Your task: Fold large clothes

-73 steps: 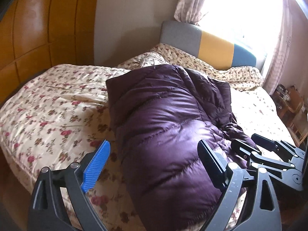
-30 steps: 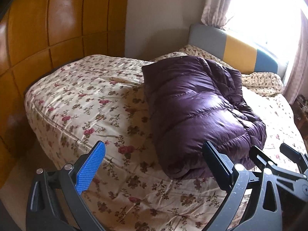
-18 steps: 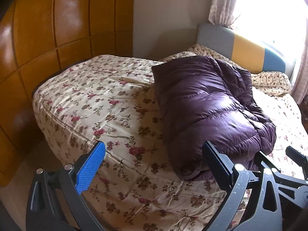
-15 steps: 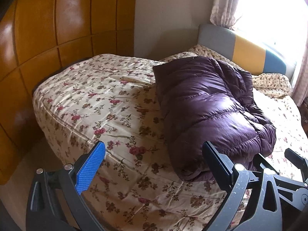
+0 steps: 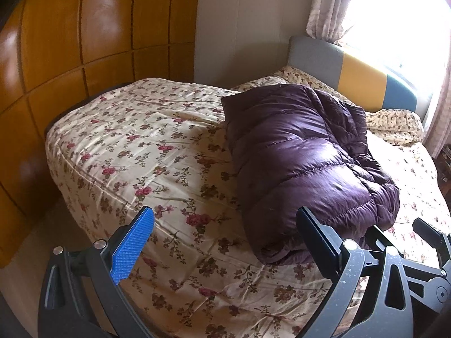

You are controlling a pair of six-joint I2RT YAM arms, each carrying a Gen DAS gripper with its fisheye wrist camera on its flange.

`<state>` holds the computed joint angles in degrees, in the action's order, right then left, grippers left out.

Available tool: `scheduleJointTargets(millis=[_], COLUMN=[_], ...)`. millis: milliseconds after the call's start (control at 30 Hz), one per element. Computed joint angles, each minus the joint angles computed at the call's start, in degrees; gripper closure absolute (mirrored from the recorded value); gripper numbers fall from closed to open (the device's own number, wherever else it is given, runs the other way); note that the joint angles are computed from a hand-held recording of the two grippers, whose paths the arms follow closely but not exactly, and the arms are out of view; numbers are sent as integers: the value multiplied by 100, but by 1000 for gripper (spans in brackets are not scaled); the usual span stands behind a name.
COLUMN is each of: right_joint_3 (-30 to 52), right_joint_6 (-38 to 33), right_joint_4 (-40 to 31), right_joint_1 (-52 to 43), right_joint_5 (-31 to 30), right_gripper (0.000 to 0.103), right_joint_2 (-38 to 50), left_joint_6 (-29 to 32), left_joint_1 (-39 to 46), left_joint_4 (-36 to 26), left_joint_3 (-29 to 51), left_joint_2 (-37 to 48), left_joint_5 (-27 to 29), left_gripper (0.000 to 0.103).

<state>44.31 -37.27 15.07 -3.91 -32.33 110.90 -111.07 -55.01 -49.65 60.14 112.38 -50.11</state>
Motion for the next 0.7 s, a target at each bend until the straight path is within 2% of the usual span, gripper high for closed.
scheduleJointTargets(millis=[300,400,500,700], right_joint_3=[23,14,24,37], right_joint_6=[-26,-40,-41,-31], right_joint_4=[-38,-21,-41,-55], right_joint_1=[-10,-8,-25,-34], right_joint_5=[11,13,-10,-19], right_gripper=[4,4,4,4], right_joint_2=[20,20,25,35], left_joint_6=[-86,-97,-13,-185], left_joint_1=[-47,-58,-27,-15], left_joint_4=[-55,-119,67,-34], left_joint_3=[48,88,-4,-13], left_joint_2=[51,93,22,32], left_joint_5=[-68,-79,-28,70], left_gripper=[3,6,6,6])
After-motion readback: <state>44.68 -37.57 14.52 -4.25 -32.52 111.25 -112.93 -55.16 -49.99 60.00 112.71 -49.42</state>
